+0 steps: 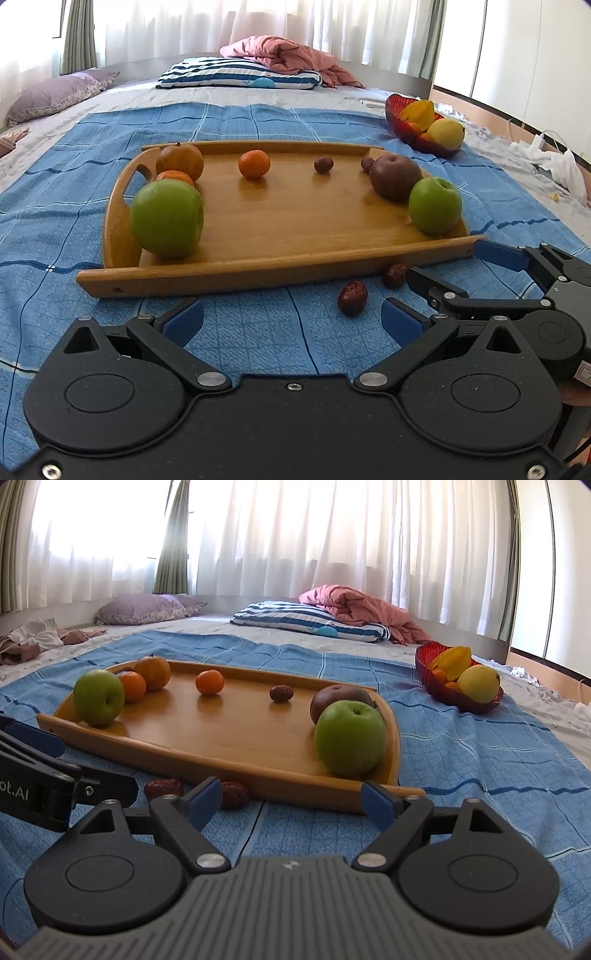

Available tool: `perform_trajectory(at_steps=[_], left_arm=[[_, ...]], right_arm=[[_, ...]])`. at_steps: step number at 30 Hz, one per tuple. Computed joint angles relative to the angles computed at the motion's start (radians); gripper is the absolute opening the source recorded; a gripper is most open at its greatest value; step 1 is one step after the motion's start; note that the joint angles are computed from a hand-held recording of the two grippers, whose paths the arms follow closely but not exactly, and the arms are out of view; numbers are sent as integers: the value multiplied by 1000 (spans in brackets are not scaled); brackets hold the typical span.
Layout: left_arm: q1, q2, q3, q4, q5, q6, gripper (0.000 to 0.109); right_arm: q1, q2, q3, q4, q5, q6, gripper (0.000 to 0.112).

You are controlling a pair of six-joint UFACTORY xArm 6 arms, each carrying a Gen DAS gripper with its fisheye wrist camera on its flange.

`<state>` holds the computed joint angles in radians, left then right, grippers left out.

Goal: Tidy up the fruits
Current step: 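Move both grippers back off the tray toward the red dates on the cloth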

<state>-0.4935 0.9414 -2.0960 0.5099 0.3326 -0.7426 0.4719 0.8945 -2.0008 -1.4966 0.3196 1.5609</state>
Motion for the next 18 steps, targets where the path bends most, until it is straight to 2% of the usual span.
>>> perform_trajectory(at_steps=[6, 10, 15, 18], left_arm=[[-4, 35, -50, 20, 23, -19, 103], [-3, 59, -78, -30, 35, 13, 102], [1, 69, -86, 28, 43, -57, 101], [-3, 77, -101, 39, 50, -49, 98]], right_arm=[[-10, 16, -7, 42, -22, -17, 90], [-12, 31, -19, 45, -25, -10, 90], [-17, 40, -27, -8, -56, 23, 90], [-12, 48, -39, -37, -54, 7, 90]])
